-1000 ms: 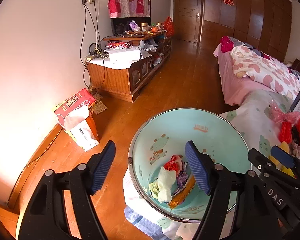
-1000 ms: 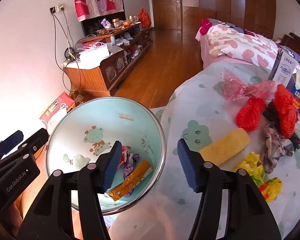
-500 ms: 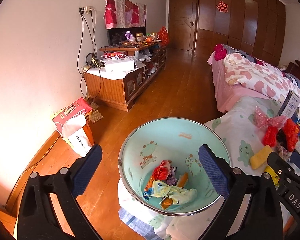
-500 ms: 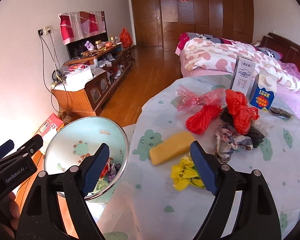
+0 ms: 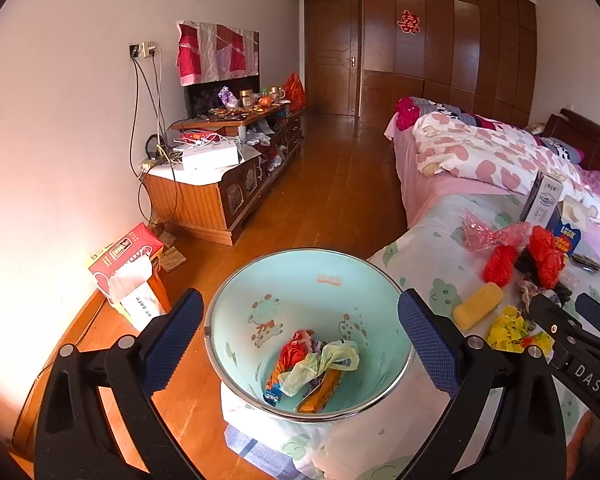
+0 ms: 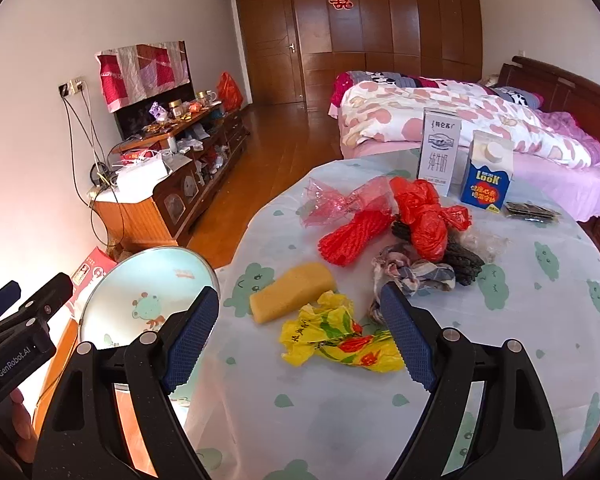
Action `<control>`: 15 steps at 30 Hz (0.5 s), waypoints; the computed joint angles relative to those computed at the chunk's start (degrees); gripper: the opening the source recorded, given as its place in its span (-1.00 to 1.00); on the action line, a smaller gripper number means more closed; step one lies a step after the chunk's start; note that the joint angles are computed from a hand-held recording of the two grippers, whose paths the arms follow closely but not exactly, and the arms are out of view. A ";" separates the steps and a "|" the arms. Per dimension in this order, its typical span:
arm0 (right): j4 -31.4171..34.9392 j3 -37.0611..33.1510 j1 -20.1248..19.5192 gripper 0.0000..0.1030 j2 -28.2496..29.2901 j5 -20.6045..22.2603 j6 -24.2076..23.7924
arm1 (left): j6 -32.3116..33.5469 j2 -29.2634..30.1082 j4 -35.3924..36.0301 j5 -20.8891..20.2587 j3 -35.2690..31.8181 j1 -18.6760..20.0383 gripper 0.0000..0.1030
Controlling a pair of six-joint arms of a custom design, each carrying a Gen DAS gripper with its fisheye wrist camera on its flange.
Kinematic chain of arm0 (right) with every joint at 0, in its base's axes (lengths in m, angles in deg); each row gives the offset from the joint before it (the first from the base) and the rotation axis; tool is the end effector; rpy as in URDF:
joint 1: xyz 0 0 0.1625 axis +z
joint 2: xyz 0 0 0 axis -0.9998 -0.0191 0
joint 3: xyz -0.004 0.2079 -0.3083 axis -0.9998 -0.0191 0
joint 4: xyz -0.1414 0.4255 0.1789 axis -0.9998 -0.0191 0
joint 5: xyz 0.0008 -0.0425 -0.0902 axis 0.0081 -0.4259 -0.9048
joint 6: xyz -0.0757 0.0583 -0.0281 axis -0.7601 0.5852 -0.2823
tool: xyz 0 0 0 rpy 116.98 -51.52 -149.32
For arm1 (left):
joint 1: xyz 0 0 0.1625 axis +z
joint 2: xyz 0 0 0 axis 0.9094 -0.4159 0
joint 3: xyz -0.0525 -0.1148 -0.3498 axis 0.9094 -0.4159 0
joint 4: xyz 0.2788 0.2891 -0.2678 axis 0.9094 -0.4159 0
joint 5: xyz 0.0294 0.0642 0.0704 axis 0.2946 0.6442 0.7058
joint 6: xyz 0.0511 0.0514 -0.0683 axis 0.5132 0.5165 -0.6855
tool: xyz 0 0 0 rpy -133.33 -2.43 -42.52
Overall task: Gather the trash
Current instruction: 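Grasp the yellow sponge with the left gripper while the right grasps the yellow bag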
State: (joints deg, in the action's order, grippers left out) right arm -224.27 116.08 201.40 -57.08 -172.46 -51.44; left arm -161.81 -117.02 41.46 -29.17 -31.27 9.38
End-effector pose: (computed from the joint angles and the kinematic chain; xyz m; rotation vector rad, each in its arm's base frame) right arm 0.3947 -0.7753 -0.0772 0.3764 -2.2623 1.0999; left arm 0.0028 -0.7612 0.3408 0.3119 2.0719 -1.1146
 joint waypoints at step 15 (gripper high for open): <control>-11.63 22.69 -5.60 0.41 -13.99 -6.41 3.44 | 2.51 0.94 1.37 4.43 4.10 -0.41 0.84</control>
